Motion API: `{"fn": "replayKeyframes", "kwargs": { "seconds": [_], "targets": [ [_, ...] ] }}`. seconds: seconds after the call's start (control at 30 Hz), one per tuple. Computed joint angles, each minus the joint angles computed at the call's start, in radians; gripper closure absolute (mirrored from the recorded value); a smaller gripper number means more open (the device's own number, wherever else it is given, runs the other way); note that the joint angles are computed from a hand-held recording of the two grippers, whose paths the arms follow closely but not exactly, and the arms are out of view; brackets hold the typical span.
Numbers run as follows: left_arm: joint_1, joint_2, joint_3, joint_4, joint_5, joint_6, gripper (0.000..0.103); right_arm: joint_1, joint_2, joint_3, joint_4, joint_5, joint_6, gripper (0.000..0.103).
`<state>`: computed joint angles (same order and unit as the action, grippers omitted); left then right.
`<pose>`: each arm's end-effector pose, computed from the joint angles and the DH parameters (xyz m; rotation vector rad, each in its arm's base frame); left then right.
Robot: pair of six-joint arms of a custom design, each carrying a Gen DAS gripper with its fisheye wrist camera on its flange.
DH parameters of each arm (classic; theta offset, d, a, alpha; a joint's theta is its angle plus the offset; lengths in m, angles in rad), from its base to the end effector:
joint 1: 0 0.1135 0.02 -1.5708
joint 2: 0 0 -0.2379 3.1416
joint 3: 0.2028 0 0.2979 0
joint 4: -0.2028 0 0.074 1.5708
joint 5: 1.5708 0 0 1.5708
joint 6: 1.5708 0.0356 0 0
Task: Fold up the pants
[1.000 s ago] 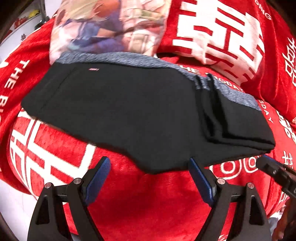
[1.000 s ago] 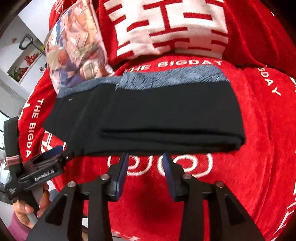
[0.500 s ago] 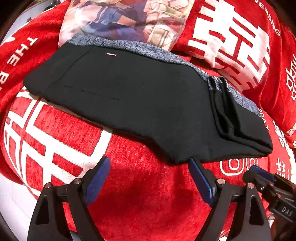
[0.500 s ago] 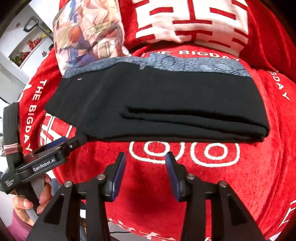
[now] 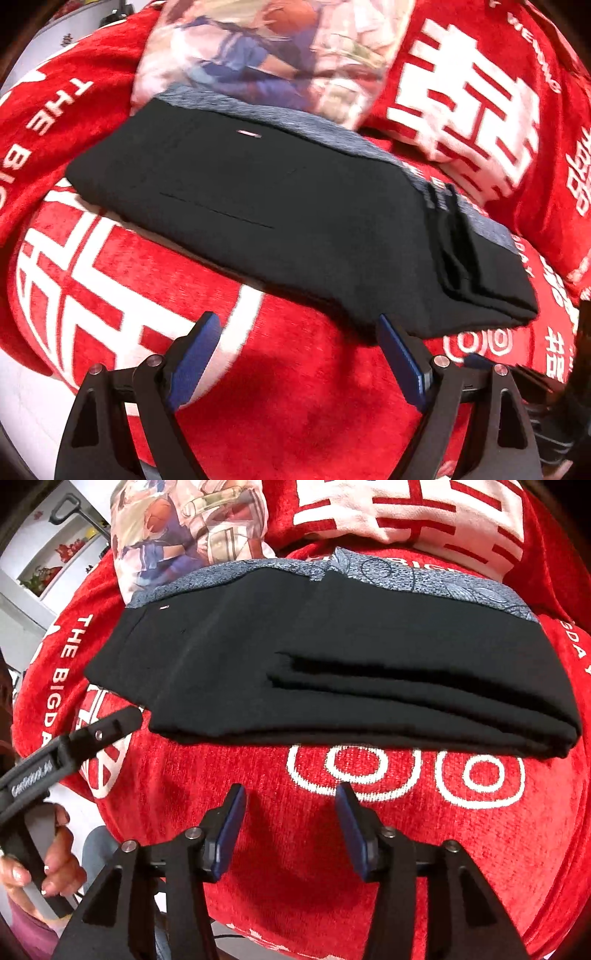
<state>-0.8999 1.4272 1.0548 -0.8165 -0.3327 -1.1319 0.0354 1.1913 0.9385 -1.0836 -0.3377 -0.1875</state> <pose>0.2079 -0.2432 0.1988 -0.3928 2.6266 -0.2013 0.2538 0.0208 0.2149 -0.3736 2.8244 0.4587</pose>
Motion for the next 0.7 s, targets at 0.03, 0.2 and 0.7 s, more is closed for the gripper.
{"fn": "replayKeyframes", "kwargs": {
  "seconds": [0.03,0.2,0.7],
  "targets": [
    [0.004,0.004,0.001,-0.008,-0.004,-0.005,0.016,0.001,0.0,0.0,0.001,0.0,0.002,0.046],
    [0.014,-0.02,-0.038,0.013,0.012,-0.021,0.016,-0.008,0.002,-0.002,0.003,-0.02,0.006,0.044],
    [0.192,-0.244,-0.238,0.12,0.114,0.03,0.016,0.013,-0.007,-0.012,0.01,-0.028,-0.004,0.03]
  ]
}}
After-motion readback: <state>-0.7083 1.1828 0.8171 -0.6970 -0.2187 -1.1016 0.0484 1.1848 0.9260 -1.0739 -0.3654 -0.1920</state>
